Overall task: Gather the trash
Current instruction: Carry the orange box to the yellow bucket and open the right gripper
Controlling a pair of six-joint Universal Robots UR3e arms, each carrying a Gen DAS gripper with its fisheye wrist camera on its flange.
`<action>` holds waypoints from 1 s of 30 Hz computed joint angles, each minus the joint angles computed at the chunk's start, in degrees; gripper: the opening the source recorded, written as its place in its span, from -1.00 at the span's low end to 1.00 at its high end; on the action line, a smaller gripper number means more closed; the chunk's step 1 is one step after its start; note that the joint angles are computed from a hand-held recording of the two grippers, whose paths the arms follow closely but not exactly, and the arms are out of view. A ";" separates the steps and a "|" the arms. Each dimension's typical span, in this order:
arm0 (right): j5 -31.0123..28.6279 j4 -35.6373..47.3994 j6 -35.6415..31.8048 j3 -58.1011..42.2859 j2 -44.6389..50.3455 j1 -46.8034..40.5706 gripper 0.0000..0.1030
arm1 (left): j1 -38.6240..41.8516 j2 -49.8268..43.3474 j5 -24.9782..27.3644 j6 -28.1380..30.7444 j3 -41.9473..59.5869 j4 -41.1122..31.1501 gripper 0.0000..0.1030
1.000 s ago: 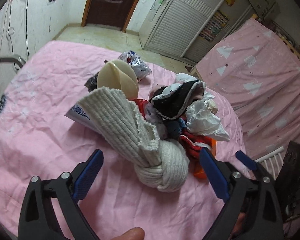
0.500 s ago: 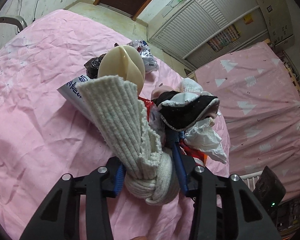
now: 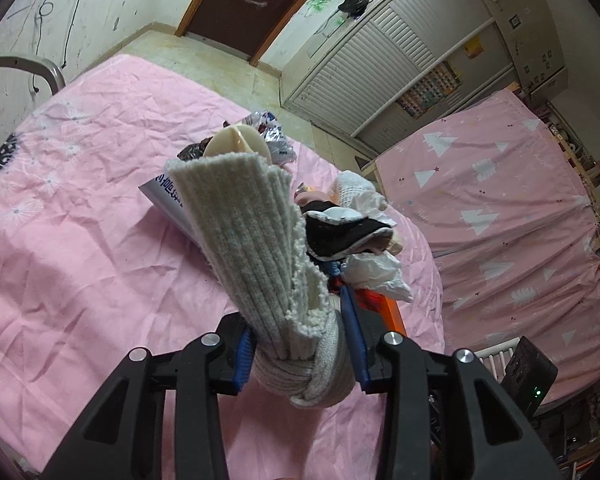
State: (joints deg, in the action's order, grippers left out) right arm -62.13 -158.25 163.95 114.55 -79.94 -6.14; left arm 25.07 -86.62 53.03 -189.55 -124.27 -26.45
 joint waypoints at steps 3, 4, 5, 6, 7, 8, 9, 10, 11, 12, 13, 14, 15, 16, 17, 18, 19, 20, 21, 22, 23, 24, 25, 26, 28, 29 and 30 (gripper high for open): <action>2.84 -0.40 -0.89 4.05 -3.74 -2.90 -0.56 | 0.79 4.74 -0.37 0.72 -1.81 -1.77 -0.43; 4.06 -0.39 -1.21 5.71 -5.46 -4.19 -0.56 | 0.60 6.15 -0.13 0.58 -2.02 -2.27 -0.43; 5.34 -0.10 -2.12 6.61 -6.16 -5.74 -0.56 | 0.12 7.01 0.22 0.14 -1.95 -2.54 -0.43; 6.40 0.26 -2.28 7.30 -7.13 -6.62 -0.56 | 0.02 7.85 0.28 0.19 -2.08 -2.90 -0.43; 7.69 0.63 -2.80 8.48 -8.53 -7.91 -0.56 | -0.26 8.96 0.47 0.24 -2.17 -3.40 -0.43; 8.67 1.15 -3.14 9.11 -9.64 -8.93 -0.56 | -0.62 9.67 0.71 0.07 -2.05 -3.80 -0.43; 10.25 1.95 -3.83 10.38 -11.26 -10.47 -0.56 | -1.25 9.82 1.08 -0.25 -1.50 -3.92 -0.43; 11.31 2.48 -4.54 10.29 -11.23 -11.63 -0.56 | -1.81 10.15 1.43 -0.46 -1.41 -3.88 -0.43; 12.43 3.08 -5.10 11.28 -12.55 -12.98 -0.56 | -2.64 10.71 1.89 -0.81 -1.02 -4.25 -0.43; 12.90 3.32 -5.02 11.73 -13.43 -13.60 -0.56 | -4.18 10.72 2.83 -1.76 -0.88 -3.56 -0.43; 13.81 3.18 -5.19 12.80 -14.58 -14.91 -0.56 | -5.74 10.67 3.74 -2.37 0.06 -3.60 -0.43; 14.66 3.05 -5.38 13.23 -15.05 -16.13 -0.56 | -7.09 9.77 4.60 -3.00 0.60 -2.70 -0.43; 15.71 4.34 -6.17 13.40 -16.17 -17.84 -0.56 | -8.33 9.13 5.18 -3.26 1.31 -2.36 -0.43; 16.91 5.39 -7.06 14.31 -17.84 -20.03 -0.56 | -10.51 8.31 6.17 -3.87 2.87 -2.39 -0.43; 18.07 7.03 -8.29 14.79 -19.28 -22.35 -0.56 | -11.46 8.00 6.54 -3.90 3.06 -2.02 -0.43; 18.75 8.00 -8.82 15.11 -20.34 -23.95 -0.56 | -13.48 6.93 7.54 -4.50 4.19 -1.40 -0.43; 19.75 9.29 -9.86 15.87 -21.86 -26.47 -0.56 | -16.13 5.40 8.75 -5.26 6.28 -1.12 -0.43; 20.67 10.85 -11.07 16.54 -23.31 -28.93 -0.56 | -17.37 4.30 9.16 -5.54 7.49 -0.95 -0.43; 21.69 13.04 -12.73 17.39 -25.35 -32.12 -0.56 | -19.59 2.67 9.79 -6.15 9.55 -0.86 -0.43; 22.18 14.11 -13.64 17.96 -26.49 -33.98 -0.56 | -21.88 0.96 10.50 -6.80 11.71 -0.66 -0.43; 23.03 16.30 -15.29 18.56 -28.15 -36.75 -0.56 | -23.19 -0.25 10.90 -7.08 12.97 -0.43 -0.43; 23.96 19.23 -17.34 19.02 -30.12 -40.18 -0.56 | -25.19 -2.01 11.43 -7.58 15.05 -0.30 -0.43; 24.43 20.94 -18.41 19.10 -31.17 -42.17 -0.56 | -26.96 -3.72 11.83 -7.98 17.09 -0.33 -0.43; 25.08 23.20 -20.08 19.29 -32.48 -44.85 -0.56 | -29.73 -6.27 12.35 -8.56 20.50 -0.73 -0.43; 26.06 27.32 -23.10 19.33 -34.56 -49.63 -0.56 | -33.00 -9.40 13.40 -9.22 23.94 -0.26 -0.43; 26.24 28.56 -24.06 19.14 -34.96 -51.44 -0.56 | -35.35 -11.62 14.26 -9.65 26.72 -0.18 -0.43; 26.39 30.09 -25.52 19.01 -35.36 -53.58 -0.56 | -37.30 -14.00 14.86 -9.99 29.54 -0.23 -0.43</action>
State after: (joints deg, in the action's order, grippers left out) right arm -35.75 -128.16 138.43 133.55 -115.31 -59.72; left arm -12.23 -100.62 67.90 -199.54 -94.73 -26.68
